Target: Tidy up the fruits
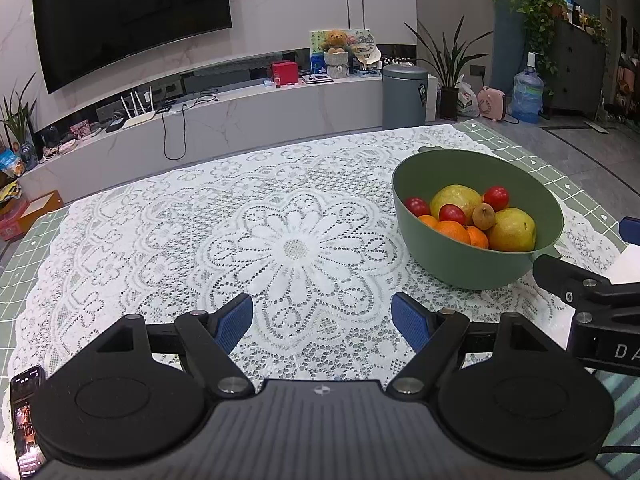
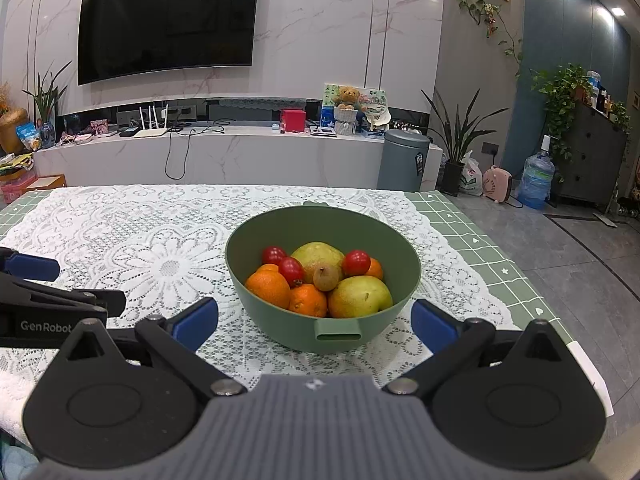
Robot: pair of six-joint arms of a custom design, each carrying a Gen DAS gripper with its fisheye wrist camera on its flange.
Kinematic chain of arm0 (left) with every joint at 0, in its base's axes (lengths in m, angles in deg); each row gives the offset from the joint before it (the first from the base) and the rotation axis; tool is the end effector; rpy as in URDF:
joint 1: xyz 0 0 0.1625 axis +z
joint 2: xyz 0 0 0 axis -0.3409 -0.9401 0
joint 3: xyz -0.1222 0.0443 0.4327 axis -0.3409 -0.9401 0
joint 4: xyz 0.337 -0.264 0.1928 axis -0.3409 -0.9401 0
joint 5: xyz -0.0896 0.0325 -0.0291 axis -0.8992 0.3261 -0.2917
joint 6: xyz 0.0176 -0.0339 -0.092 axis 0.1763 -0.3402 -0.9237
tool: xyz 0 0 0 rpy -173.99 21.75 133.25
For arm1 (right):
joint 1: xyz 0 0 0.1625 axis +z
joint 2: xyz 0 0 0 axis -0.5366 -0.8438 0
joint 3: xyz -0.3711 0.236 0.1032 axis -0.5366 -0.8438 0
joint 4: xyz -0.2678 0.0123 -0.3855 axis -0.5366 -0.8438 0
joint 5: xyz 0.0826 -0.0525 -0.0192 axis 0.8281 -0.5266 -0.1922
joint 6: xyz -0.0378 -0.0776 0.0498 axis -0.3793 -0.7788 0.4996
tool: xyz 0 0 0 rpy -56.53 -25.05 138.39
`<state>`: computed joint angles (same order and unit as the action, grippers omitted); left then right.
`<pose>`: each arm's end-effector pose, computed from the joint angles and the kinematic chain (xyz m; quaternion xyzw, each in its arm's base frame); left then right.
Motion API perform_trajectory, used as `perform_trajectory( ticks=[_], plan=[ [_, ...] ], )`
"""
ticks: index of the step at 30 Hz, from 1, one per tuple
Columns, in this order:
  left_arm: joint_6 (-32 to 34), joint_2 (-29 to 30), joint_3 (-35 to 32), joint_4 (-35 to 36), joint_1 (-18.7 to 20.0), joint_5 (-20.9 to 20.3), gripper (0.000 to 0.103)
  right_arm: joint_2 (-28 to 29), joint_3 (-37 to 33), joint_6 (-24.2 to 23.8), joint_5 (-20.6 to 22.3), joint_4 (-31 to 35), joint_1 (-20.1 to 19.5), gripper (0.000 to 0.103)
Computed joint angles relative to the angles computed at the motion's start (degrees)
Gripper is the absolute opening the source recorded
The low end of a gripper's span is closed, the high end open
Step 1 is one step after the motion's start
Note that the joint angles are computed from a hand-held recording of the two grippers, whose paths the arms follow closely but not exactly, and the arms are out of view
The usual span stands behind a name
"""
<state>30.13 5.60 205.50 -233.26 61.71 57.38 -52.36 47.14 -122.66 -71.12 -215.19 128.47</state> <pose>-0.2374 -0.5182 0.1843 0.0721 0.8032 -0.4162 0.4200 0.1745 -0.5769 0.2283 0.3752 -0.8149 0.3681 0.2443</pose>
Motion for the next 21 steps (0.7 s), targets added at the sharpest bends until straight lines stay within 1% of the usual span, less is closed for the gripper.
perform_trajectory(
  ticks=[21],
  plan=[
    [-1.15, -0.44, 0.10, 1.53, 0.00, -0.08, 0.092, 0.00, -0.02, 0.32, -0.12, 0.19, 0.01, 0.099]
  ],
)
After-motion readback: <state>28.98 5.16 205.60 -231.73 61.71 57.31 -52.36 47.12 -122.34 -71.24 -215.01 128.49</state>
